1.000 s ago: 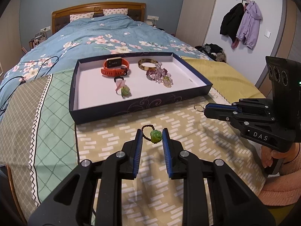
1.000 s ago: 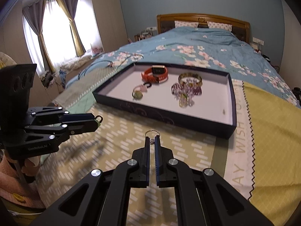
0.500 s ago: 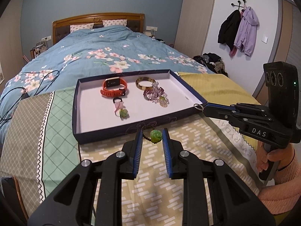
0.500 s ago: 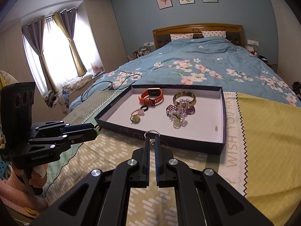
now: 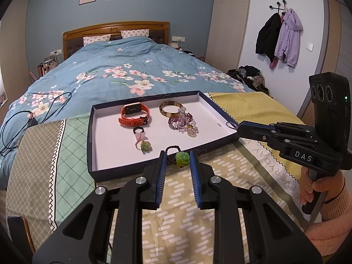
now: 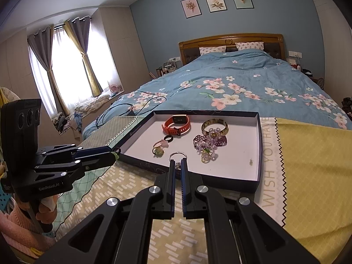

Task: Organize jewelry
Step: 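Lift the green-bead cord ring with the left tool while the right tool carries the silver ring toward the tray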

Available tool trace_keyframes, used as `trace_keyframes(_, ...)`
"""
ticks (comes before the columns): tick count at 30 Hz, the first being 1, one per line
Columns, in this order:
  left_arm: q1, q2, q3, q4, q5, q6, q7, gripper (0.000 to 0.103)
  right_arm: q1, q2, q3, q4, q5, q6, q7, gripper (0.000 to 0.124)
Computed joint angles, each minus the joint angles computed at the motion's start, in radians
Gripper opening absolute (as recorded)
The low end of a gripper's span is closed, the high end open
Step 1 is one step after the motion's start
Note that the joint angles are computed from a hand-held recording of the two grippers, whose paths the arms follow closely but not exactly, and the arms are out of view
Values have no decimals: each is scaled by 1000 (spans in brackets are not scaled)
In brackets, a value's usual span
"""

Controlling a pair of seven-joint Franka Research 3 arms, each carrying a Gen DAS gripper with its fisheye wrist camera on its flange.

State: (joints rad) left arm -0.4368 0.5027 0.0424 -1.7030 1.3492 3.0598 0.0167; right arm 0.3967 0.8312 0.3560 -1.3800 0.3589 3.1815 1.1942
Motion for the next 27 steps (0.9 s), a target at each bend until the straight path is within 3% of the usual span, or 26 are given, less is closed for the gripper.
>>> trace_keyframes(15,5,-2,-11,25,42,-45,-28,22,-4,23,8,37,-6,10,-3,3)
trace_keyframes(27,13,8,-18,45,29,-63,-13,22,22,40,-29,78,-12,2,18,3)
